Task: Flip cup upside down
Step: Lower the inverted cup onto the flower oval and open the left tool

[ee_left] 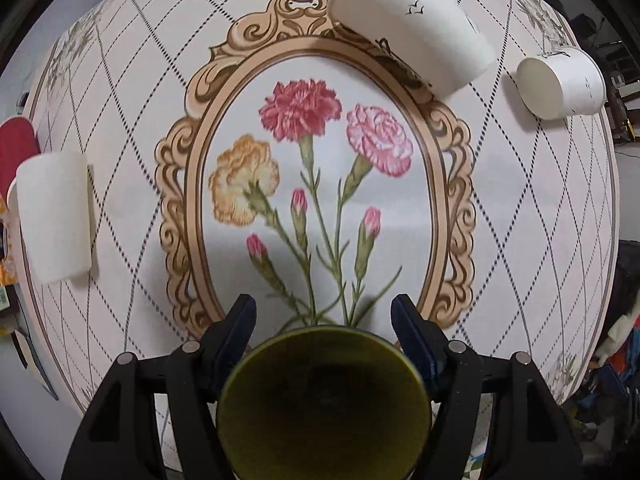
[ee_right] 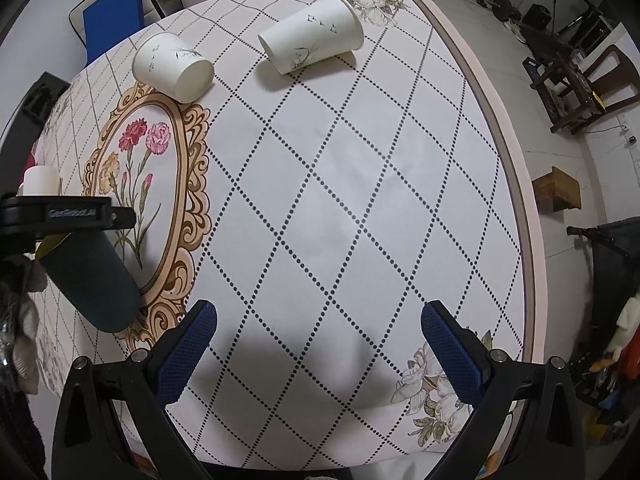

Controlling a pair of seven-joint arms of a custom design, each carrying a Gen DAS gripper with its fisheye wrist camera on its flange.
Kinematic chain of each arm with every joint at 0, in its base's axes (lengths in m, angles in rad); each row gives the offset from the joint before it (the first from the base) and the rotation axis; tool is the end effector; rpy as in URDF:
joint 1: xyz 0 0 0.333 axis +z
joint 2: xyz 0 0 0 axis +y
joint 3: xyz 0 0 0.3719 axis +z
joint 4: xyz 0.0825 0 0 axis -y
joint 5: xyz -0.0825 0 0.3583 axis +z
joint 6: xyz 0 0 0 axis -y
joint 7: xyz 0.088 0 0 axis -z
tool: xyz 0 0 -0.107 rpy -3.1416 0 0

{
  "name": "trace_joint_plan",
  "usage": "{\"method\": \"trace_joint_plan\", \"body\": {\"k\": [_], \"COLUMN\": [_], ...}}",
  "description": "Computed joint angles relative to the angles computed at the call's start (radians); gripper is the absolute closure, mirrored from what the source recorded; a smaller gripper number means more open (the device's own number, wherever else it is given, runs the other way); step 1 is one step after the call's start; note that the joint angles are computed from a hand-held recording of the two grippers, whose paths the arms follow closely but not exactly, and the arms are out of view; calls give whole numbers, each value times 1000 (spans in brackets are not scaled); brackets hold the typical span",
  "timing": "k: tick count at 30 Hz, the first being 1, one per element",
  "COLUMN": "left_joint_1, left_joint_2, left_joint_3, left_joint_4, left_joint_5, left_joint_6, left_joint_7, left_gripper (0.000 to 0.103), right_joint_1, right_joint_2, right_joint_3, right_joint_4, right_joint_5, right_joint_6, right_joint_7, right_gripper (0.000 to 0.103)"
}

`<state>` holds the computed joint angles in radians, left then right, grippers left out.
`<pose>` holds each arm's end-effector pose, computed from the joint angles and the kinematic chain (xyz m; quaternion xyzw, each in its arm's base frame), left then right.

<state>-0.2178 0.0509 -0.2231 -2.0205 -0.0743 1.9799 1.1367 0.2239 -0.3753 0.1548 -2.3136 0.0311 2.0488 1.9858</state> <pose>0.4808 -0.2300 0.4869 0.7148 -0.6967 -0.0292 0.0521 0.3723 0.1591 0.5588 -0.6857 0.7258 -0.0335 0.0439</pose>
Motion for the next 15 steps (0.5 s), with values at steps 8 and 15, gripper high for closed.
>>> {"method": "trace_joint_plan", "body": {"k": [8, 15], "left_joint_1": [7, 8], "left_joint_2": [93, 75], "left_joint_3": [0, -5], "left_joint_4": [112, 33], "left_joint_5": [22, 6], "left_joint_6": [-42, 31], "left_joint_7": [-21, -56], "left_gripper": [35, 34], "right_joint_1": [-12, -19], "right_joint_2": [10, 5], "right_joint_3": [-3, -8], "right_joint_4": [24, 34], "right_joint_5": [-17, -26], "right_joint_6": [0, 0], "right_joint_7": [25, 30], "right_gripper": [0, 0]}}
